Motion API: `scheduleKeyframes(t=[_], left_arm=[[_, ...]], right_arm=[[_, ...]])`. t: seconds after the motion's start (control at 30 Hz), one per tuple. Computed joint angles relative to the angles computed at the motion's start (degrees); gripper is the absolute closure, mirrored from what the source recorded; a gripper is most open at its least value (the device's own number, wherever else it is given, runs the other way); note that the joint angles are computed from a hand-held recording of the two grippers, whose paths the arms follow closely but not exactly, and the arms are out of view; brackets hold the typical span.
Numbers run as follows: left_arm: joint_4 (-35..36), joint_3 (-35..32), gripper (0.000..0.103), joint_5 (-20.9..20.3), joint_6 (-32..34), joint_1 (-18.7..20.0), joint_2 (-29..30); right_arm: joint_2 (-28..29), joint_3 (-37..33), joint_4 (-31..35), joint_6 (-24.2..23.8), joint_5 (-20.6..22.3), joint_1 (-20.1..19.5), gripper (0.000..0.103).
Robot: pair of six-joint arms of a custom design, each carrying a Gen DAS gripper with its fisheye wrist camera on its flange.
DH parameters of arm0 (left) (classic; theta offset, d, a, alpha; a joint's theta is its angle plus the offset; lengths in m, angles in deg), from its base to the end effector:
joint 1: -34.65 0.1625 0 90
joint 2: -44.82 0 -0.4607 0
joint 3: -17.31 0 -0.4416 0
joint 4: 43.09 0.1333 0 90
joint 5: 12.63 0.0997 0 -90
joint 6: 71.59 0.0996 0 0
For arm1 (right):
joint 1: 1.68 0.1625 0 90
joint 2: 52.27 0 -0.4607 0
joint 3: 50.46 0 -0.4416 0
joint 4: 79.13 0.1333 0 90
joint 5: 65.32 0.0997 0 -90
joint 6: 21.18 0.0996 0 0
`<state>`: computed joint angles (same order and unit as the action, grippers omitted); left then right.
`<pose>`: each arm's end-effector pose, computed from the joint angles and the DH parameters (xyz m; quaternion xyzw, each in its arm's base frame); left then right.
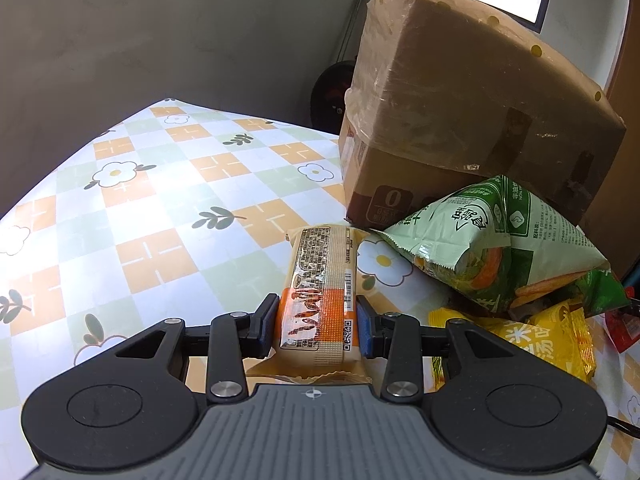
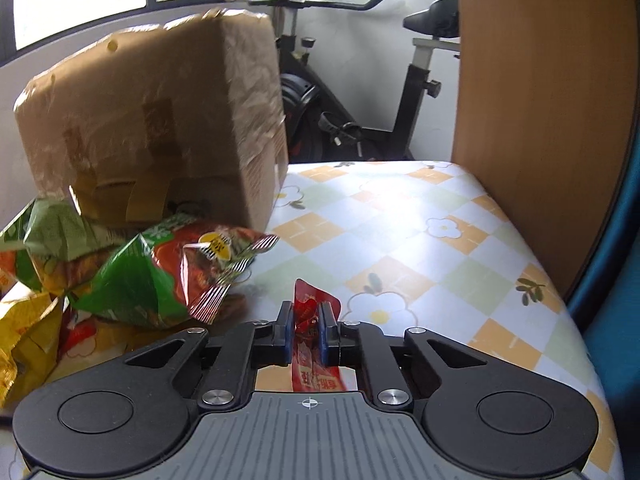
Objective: Organize snacks
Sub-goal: 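Carry the orange bar and red sachet over the box and release both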
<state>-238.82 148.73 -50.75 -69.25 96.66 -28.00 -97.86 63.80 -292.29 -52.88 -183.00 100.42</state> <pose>-0.0379 -0.5223 0.2570 0.0468 0.8413 -0.4395 0.3111 0.2135 -0.5809 0.1102 0.2204 -0.8418 0.4018 0.2852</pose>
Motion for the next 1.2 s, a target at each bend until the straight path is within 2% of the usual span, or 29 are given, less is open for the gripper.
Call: scheduleKeyframes(t=[0.23,0.53,0.67,0.77,0.87,1.03,1.2], left_arm=[[-1.0,1.2,0.062,1.2,-0.8,-1.2,-2.4],[-11.0,1.9,0.062,4.6,7.4,-5.2,-4.0],[-15.5,0.7,0.062,4.3,12.7,-7.3,-4.2],[-17.7,-1.2,0.062,2.5,16.9,-8.4,-4.1],[-18.3,-4.7,0.061,-1.2,21.5,-8.5,-3.1],[-15.6,-11.4,0.061,-6.6,23.2,-8.0,-0.8],[-12.2,-20.0,0.061,-11.7,25.3,-6.3,5.0]], right_arm=[[-2.2,0.8,-3.6,2.2,3.0,0.3,0.093],[-3.4,-1.8,-6.6,-0.1,10.4,2.3,0.093],[-3.9,-3.7,-6.9,-0.9,15.7,3.2,0.093],[-3.7,-6.0,-6.3,-1.6,19.6,3.9,0.093],[-3.2,-9.2,-3.3,-1.4,23.3,4.6,0.093],[-0.1,-16.8,3.5,-1.1,27.8,5.9,0.092],[4.7,-25.6,11.9,1.5,27.2,6.5,0.092]])
